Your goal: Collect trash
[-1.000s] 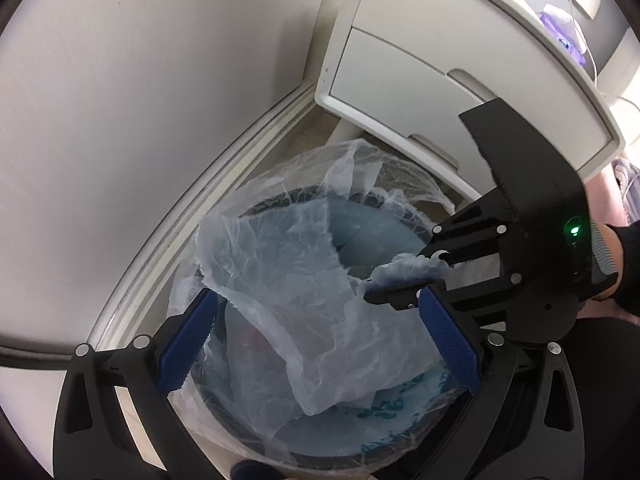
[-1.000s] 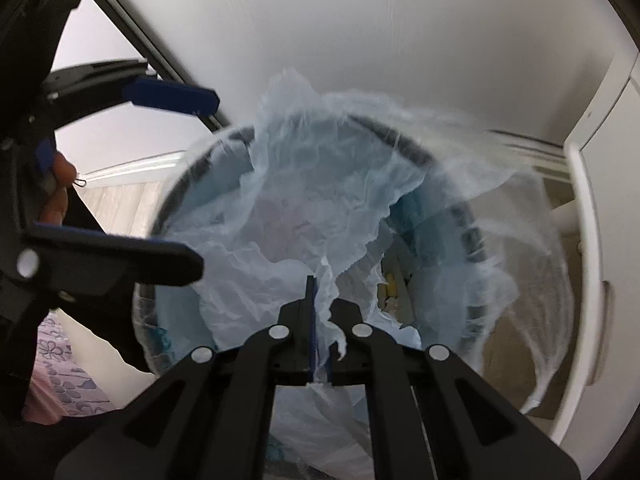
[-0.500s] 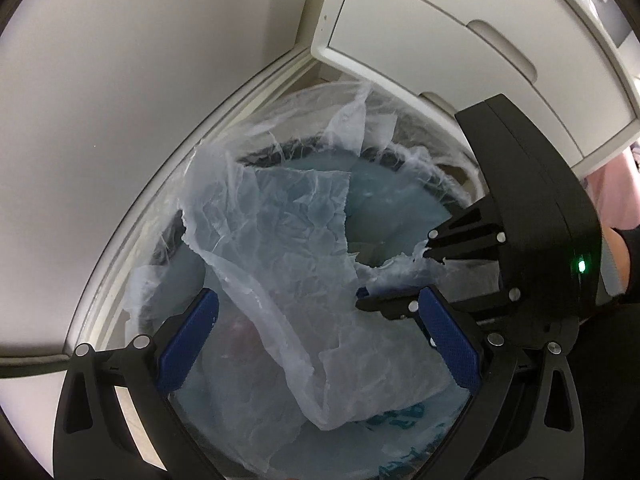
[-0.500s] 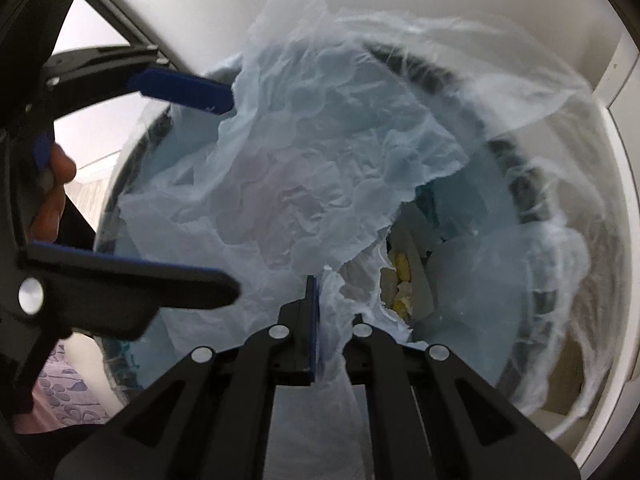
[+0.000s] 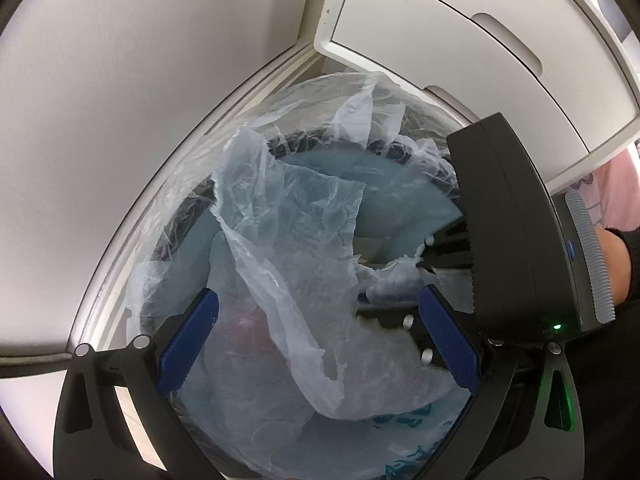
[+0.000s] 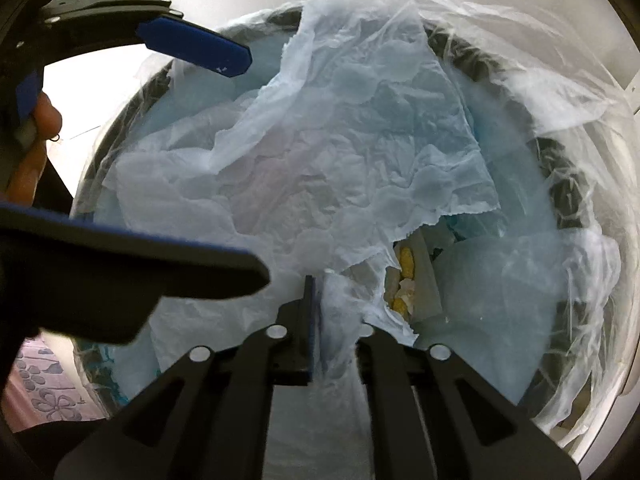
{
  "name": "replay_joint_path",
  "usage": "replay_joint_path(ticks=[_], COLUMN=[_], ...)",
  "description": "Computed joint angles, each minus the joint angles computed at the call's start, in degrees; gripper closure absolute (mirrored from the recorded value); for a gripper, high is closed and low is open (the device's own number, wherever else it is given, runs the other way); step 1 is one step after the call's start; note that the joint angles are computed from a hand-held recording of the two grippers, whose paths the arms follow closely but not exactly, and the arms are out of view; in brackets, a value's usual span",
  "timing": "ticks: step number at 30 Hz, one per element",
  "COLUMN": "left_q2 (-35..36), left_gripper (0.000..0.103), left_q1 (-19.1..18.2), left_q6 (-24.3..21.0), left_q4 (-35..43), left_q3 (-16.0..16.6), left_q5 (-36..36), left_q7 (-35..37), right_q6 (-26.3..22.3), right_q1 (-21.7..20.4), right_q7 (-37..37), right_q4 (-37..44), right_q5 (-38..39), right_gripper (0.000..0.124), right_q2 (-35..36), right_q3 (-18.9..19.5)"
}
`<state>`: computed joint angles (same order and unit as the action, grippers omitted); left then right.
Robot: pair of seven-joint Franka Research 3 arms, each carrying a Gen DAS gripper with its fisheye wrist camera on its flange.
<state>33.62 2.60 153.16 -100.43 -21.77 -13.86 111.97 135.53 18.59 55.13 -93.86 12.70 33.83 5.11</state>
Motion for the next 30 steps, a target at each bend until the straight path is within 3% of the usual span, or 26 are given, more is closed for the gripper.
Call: replay_joint_path(ticks=[3,9,24,26,27,30], left_q2=[-0.59,-2.6,-9.64,-11.07,-12.01,-13.98], left_gripper=[0.006,0.006,0.006,0.006,0.006,0.006], left_q1=[0.2,0.7,4.23,3.74,3.62,2.52], left_q6=[-0.04,0.85,5.12,5.6,5.89,6.82], left_q4=[-0.83,-2.85,-8.02,-9.35,-10.22,-11.54], left_q3=[-0.38,-0.37,-2.92,-2.64,-2.67,-1.92], left_q5=[-0.05,-1.53,-9.84,-10.79,-11.46,-12.8], left_q7=[0.77,0.81,4.82,5.4,5.91,6.35], right_q6=[0.56,1.89,8.1,9.5,9.88,11.36], right_q1=[-1.24,-1.57,0.26,0.56,0.26,0.78], right_q7=[-2.4,-5.5,-2.13,-1.48,-1.88,-0.38], right_q4=[-1.56,-3.39,-9.26,-11.91,-12.93,-14.4], right_q5=[1.74,3.94,2.08,1.0,1.04,-1.26], right_gripper=[0.07,0.044,0.036,0.035,0.027,0.027], right_q2=[-1.41,-3.23,-11.72,-14.41,-15.47,-17.54], right_q3=[0.98,1.85,-0.07,-0.24,-0.14,-0.66])
